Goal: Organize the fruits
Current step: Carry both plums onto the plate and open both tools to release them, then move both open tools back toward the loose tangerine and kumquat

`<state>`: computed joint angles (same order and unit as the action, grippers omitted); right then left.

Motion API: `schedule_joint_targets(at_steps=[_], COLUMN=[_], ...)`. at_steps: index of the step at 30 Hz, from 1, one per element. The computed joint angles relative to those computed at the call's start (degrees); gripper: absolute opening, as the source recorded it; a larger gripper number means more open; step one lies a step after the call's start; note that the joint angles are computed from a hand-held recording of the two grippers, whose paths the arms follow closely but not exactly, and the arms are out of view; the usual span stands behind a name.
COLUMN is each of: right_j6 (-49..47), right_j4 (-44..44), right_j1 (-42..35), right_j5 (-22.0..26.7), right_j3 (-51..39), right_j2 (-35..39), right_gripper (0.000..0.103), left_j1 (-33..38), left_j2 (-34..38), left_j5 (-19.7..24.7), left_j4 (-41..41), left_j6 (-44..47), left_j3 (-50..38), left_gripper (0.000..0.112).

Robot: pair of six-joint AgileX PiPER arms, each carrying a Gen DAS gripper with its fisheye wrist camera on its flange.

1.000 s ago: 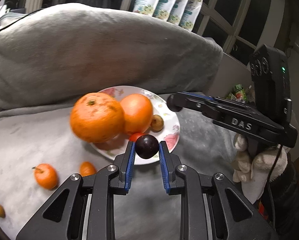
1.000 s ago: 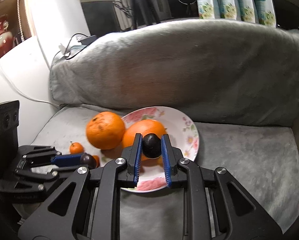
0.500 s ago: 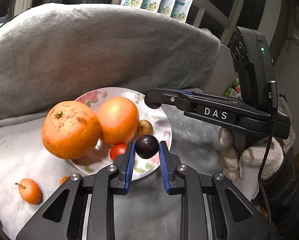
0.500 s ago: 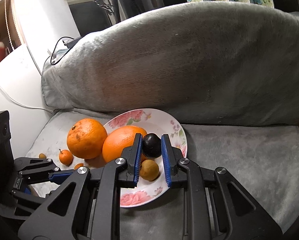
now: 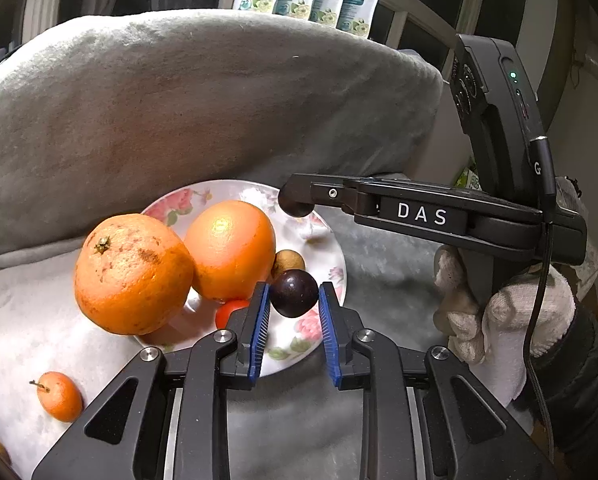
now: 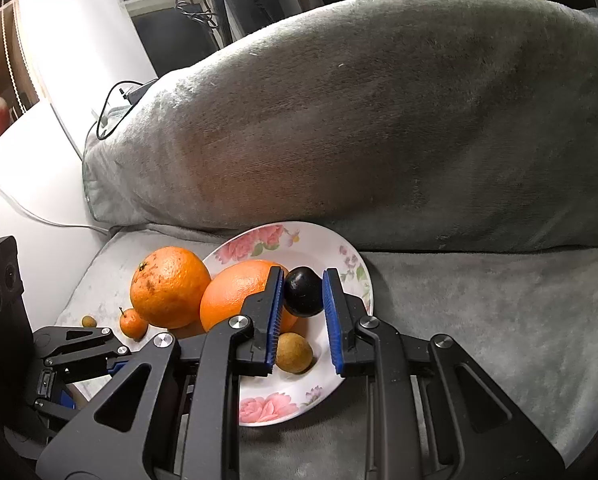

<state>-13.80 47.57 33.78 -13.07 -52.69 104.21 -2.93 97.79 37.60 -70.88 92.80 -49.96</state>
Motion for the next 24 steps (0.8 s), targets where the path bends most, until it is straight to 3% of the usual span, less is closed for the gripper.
schedule_joint_targets(at_steps=[3, 5, 7, 11, 13, 24], right_j6=[0.1, -0.8, -3.2, -8.7, -10.4, -20.1], right_j4=[-0.1, 0.7, 3.4, 9.6, 11.7, 22.6], right_j1=[0.0, 0.1, 0.5, 1.5, 1.8, 3.8], right_j5=[0.1, 0.0, -1.1, -2.3, -2.7, -4.9], right_j3=[0.0, 0.1, 0.4, 0.6, 0.6, 0.8], right_j2=[-0.1, -0.4, -0.9, -2.0, -2.3, -4.2], right_gripper=[0.022, 0.029, 0.056, 0.073, 0.083, 0.089], left_j1=[-0.1, 0.1, 0.2, 0.2, 0.3, 1.9], left_j2=[-0.4, -0.6, -1.0, -1.7, -2.1, -4.0], left_j5=[-0.4, -0.4, -0.5, -0.6, -0.5, 0.8], left_j4=[-0.7, -1.0, -1.3, -2.4, -2.5, -2.1], left_j6=[0.5, 1.0, 1.4, 2.8, 3.0, 3.0], left_j3=[0.2, 0.4, 0.6, 1.4, 1.6, 2.5], left_gripper=[0.043, 0.047, 0.048, 0.064, 0.065, 0.069])
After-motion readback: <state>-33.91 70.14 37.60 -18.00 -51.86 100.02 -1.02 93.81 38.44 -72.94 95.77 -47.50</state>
